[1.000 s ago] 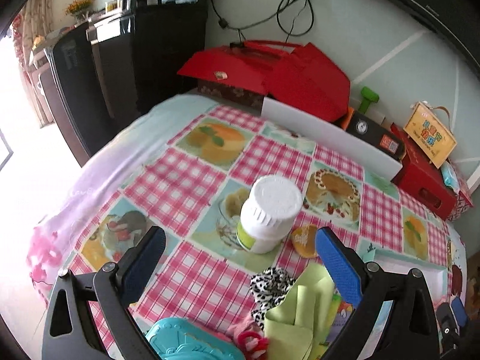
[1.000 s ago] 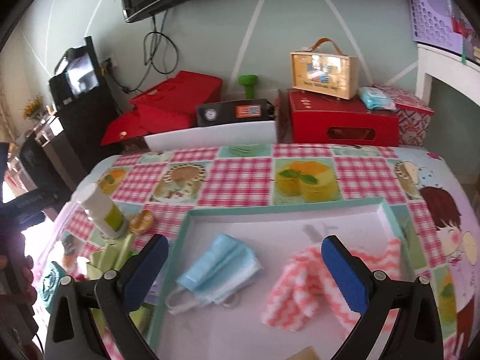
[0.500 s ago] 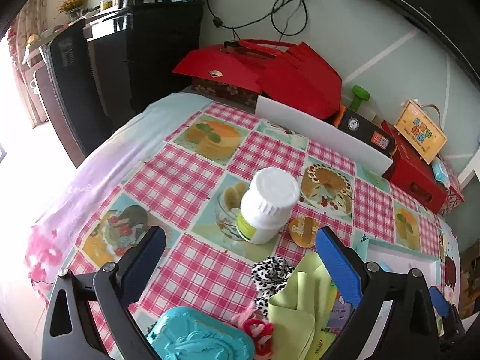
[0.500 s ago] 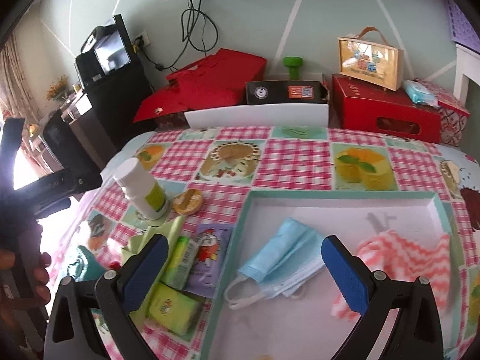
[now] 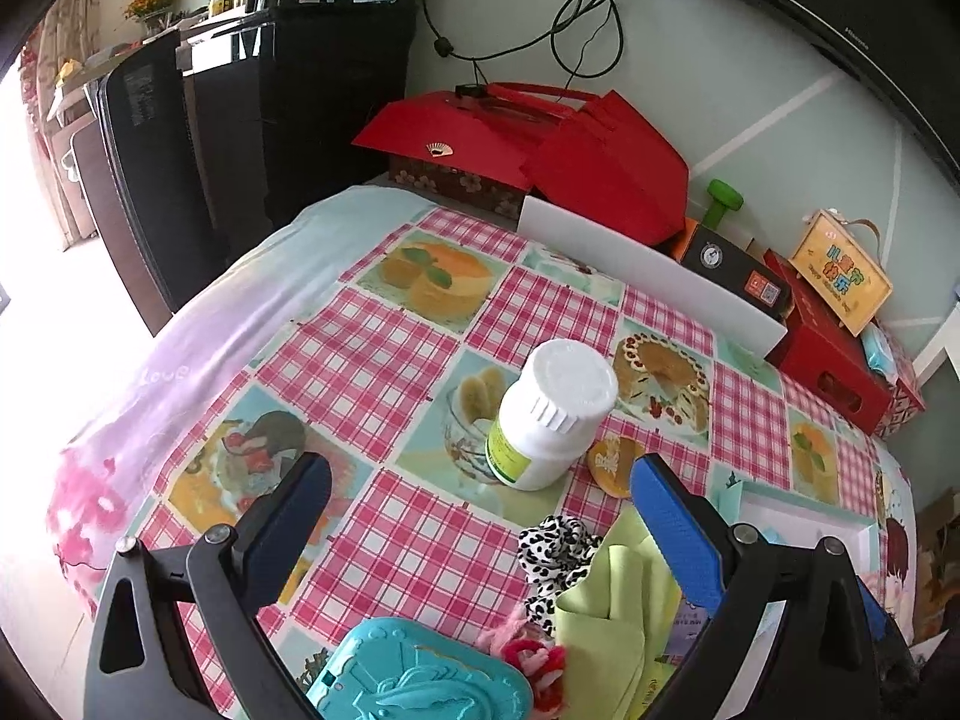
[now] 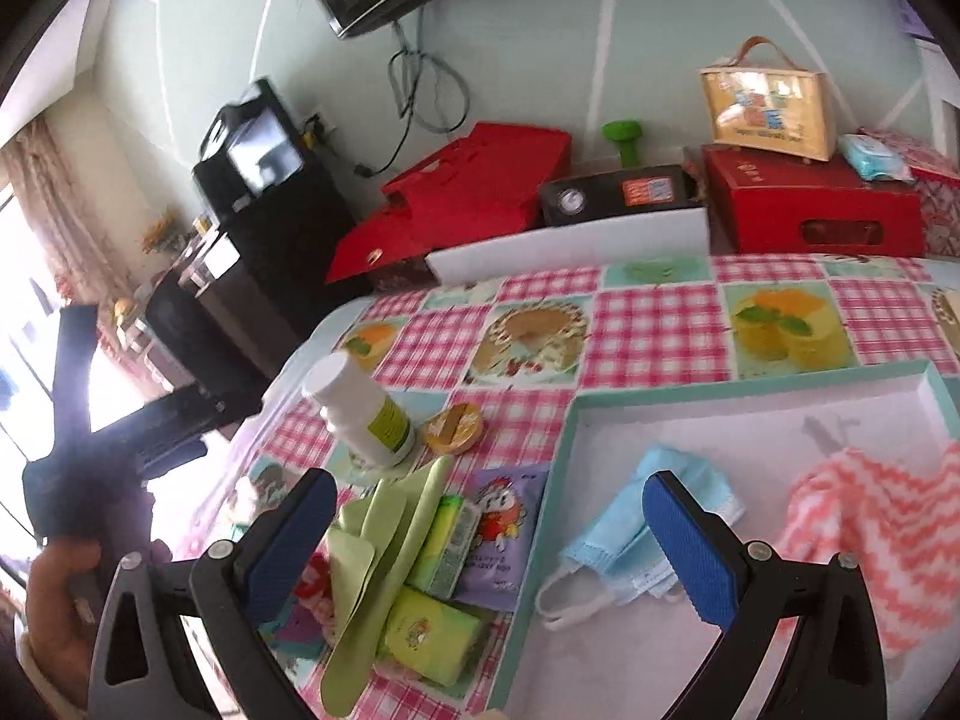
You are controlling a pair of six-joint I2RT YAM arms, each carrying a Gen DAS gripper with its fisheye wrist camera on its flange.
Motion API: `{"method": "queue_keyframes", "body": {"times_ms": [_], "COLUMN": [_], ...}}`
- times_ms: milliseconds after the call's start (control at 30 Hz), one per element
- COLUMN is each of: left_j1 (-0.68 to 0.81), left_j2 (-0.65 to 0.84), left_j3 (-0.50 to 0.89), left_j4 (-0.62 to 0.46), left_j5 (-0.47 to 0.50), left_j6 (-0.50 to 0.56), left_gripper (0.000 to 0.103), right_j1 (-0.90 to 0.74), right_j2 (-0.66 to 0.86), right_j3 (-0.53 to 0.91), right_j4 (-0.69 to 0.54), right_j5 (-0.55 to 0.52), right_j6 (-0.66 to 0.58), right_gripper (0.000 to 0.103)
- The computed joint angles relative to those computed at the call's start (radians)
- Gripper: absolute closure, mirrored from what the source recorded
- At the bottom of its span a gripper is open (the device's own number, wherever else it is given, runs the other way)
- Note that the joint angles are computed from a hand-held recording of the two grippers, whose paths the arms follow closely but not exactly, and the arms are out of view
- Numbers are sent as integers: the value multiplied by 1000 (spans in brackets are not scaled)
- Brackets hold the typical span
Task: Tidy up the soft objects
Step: 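Move both grippers back from the tray toward the pile of items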
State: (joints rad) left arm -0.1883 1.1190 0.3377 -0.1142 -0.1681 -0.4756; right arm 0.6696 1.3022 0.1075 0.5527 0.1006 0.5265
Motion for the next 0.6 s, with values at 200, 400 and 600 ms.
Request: {"method": "queue_keyframes", "body": {"times_ms": [200, 400, 600], "left_j1": [66, 164, 240], "left_j2": [31, 59, 98], "left_j3": [-12, -32, -40], "left_j4": [31, 75, 99], "left_j5": [38, 116, 182], "left_j6": [26, 48, 70], "left_gripper": [3, 3, 3], "right_j1": [84, 195, 260], "right_j2": [114, 212, 310], "right_j3": [42, 151, 280], "right_j4": [60, -44, -185], "right_j5": [27, 114, 113], "right_j6": [-23, -71, -121], "right_gripper": [0, 0, 0]}}
